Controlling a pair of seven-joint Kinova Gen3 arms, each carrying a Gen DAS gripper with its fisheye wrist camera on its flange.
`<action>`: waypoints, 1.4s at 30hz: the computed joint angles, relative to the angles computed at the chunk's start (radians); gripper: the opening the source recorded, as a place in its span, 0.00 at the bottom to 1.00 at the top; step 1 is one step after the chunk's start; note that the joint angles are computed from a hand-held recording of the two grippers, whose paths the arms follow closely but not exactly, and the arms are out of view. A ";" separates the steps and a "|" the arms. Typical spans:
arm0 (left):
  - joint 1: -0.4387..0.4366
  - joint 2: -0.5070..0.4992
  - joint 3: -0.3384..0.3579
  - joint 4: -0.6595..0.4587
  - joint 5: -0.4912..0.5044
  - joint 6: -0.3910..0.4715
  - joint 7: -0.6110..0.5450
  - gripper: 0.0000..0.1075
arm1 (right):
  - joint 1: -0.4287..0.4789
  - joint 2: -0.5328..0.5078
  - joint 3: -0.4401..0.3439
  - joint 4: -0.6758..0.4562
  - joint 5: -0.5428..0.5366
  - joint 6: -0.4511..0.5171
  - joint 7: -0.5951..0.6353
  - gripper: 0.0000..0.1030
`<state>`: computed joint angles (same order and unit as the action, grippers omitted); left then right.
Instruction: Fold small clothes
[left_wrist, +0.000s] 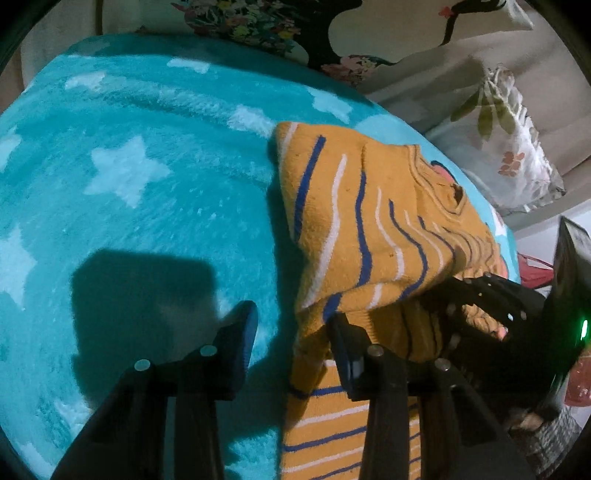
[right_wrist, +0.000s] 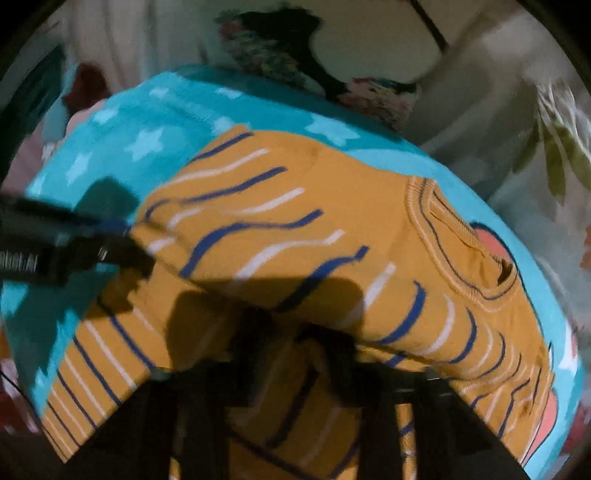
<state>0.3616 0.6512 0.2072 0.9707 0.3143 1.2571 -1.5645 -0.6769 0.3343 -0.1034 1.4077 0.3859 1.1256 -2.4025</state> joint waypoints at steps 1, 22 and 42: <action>-0.014 0.000 0.007 0.002 0.014 0.007 -0.005 0.36 | 0.014 -0.006 -0.001 -0.002 -0.023 -0.007 0.000 0.08; 0.028 -0.083 -0.003 0.064 -0.030 -0.018 -0.053 0.55 | 0.466 -0.359 -0.406 0.365 -0.387 -0.248 -0.155 0.13; 0.196 -0.090 -0.062 0.095 -0.270 -0.054 0.142 0.64 | 0.435 -0.572 -0.152 0.567 -0.145 -0.048 -0.529 0.07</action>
<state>0.5574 0.5610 0.1453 1.0654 0.0441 1.2026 -1.4221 -0.2422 -0.2375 -0.2557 1.9747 0.2412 1.0781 -2.9310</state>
